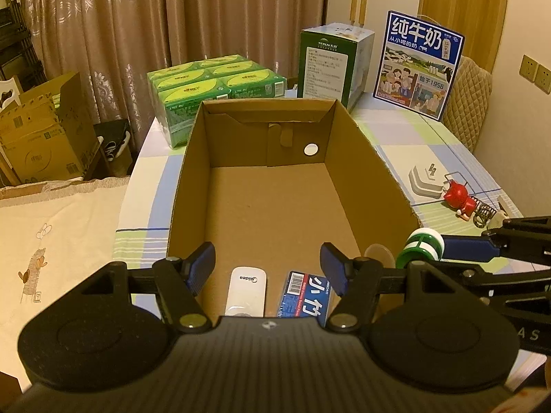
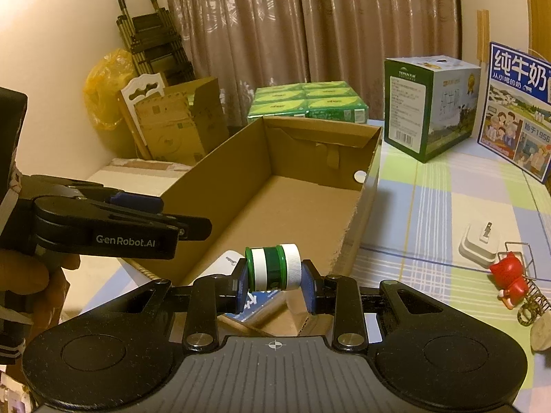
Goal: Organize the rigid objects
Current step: 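Lower the green-and-white pill bottle into the cardboard box and open the right tool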
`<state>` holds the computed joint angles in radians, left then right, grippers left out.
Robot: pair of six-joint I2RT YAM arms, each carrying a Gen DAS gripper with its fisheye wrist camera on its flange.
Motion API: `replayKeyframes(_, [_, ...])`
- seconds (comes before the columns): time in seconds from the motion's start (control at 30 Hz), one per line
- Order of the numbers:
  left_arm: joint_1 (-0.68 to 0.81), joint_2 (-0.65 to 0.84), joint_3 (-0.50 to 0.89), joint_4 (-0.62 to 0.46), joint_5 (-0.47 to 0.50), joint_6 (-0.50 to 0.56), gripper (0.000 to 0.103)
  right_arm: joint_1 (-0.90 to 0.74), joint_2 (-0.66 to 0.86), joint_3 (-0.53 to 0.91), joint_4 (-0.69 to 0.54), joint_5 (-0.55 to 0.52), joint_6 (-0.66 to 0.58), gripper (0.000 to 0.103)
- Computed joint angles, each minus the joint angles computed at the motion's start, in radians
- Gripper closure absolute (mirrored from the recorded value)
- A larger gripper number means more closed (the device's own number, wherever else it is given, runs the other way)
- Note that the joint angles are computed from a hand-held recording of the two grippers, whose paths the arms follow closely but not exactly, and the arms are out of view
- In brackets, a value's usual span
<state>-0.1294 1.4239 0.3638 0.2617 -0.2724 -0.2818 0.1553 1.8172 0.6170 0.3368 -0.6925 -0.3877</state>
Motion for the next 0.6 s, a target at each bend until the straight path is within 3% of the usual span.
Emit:
replayKeyframes(0.3, [0.001, 0.007, -0.005, 0.007, 0.002, -0.006, 0.040, 0.001, 0.001, -0.011, 0.034, -0.007, 0.006, 0.074])
replayKeyframes(0.4, [0.002, 0.007, -0.006, 0.008, 0.004, -0.005, 0.040, 0.002, 0.001, -0.015, 0.041, -0.001, 0.004, 0.057])
replayKeyframes(0.6, [0.000, 0.016, -0.009, 0.018, 0.004, -0.006, 0.040, -0.008, -0.003, -0.019, 0.037, -0.011, 0.006, 0.056])
